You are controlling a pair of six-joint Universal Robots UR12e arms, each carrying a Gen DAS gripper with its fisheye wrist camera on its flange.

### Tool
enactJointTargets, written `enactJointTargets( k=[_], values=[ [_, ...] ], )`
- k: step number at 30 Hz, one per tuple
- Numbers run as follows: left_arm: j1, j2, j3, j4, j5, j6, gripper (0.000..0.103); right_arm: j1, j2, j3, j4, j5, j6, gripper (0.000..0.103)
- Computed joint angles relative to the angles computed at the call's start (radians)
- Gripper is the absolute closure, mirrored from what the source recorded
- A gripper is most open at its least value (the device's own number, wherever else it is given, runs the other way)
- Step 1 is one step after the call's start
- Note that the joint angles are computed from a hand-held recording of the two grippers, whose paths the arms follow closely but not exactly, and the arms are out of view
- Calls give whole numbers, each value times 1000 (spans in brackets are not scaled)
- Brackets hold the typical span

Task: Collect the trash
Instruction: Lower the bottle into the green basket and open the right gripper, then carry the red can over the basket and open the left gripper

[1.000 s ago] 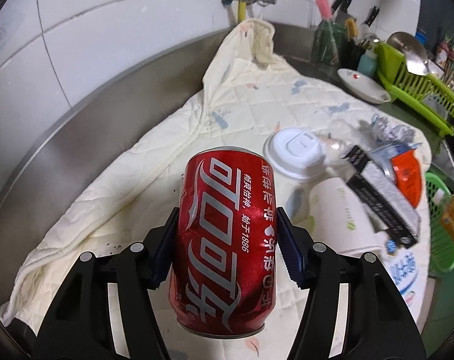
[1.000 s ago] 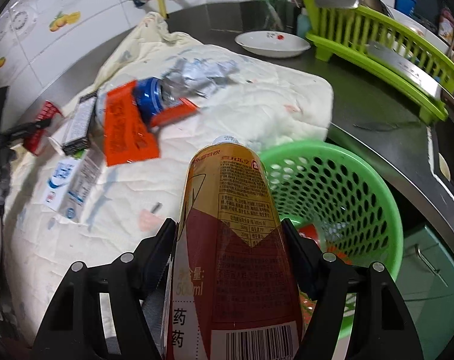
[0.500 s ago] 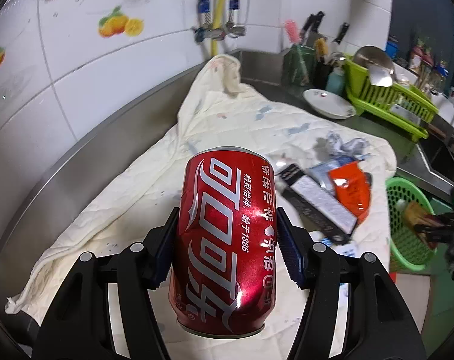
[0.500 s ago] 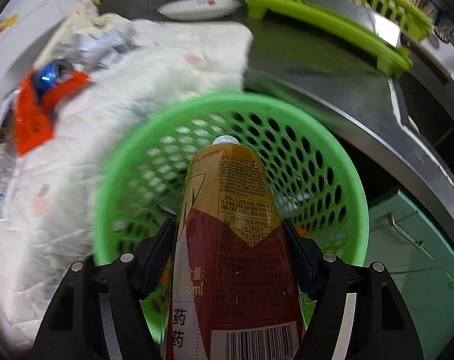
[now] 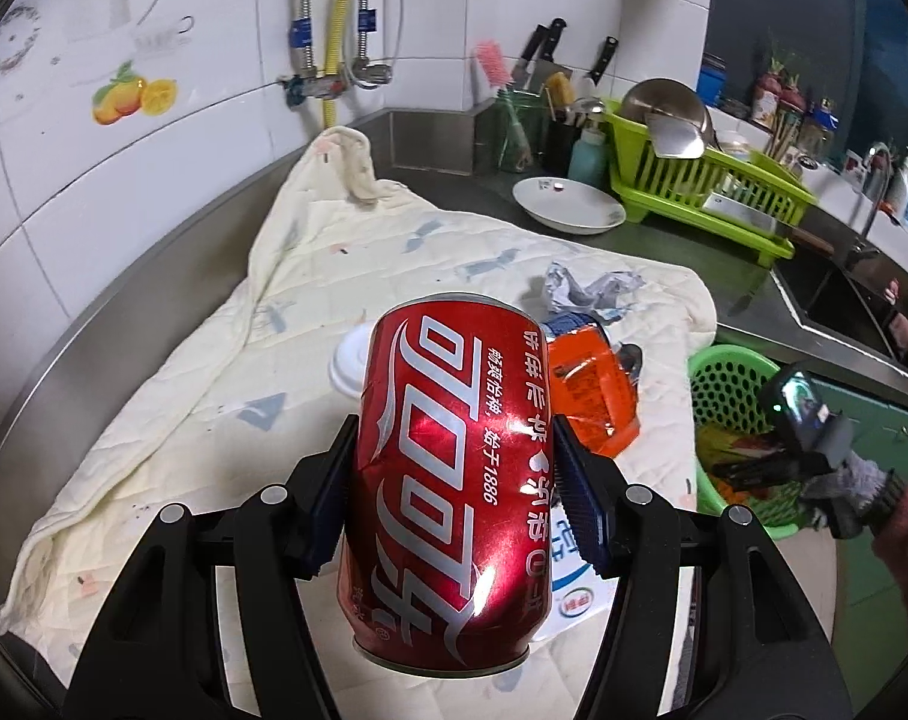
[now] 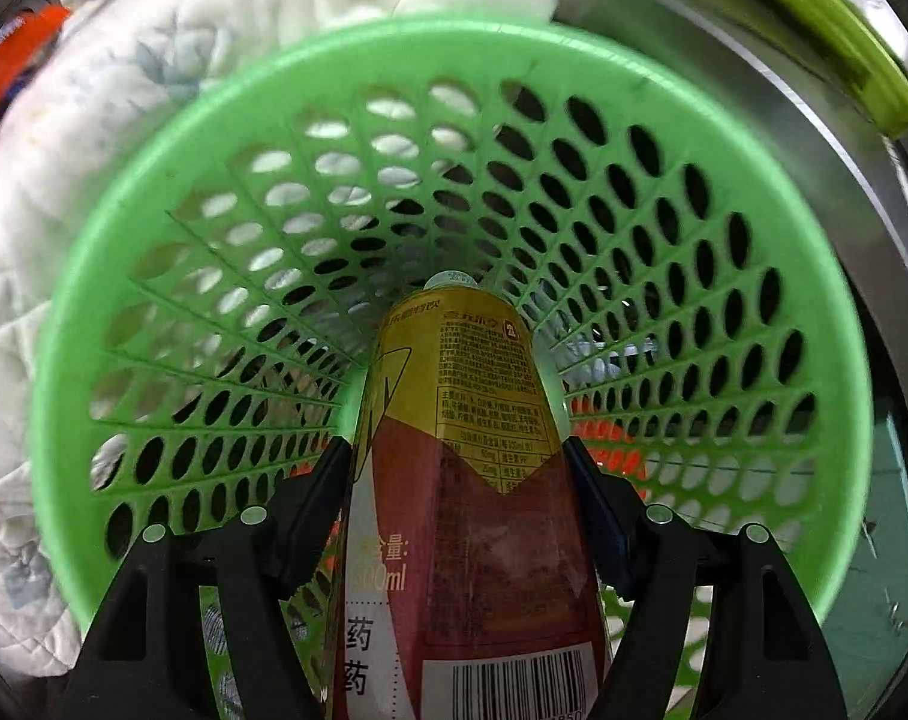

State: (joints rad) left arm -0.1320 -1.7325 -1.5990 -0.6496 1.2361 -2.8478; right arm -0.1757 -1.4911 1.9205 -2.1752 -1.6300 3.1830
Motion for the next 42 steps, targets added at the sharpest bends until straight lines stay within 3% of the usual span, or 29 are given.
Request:
enactJointTargets(
  k=[9, 11, 20, 23, 30, 36, 42],
  values=[
    [-25, -14, 11, -18, -18, 9, 42, 0, -16, 16, -43, 17, 3, 34],
    [-32, -15, 12, -21, -28, 16, 42, -7, -35, 29, -62, 46, 0, 33],
    [-82, -16, 12, -44, -76, 56, 42, -10, -140, 77, -155, 47, 23, 33],
    [-109, -22, 13, -61, -93, 69, 42, 0, -180, 98, -199, 19, 23, 33],
    [-179, -58, 32, -116, -105, 91, 42, -20, -289, 165, -282, 37, 51, 33],
    [-247, -115, 78, -182, -104, 89, 42, -44, -361, 218, -340, 36, 69, 33],
    [-318, -172, 109, -197, -83, 78, 42, -62, -422, 269, -387, -2, 83, 30]
  ],
)
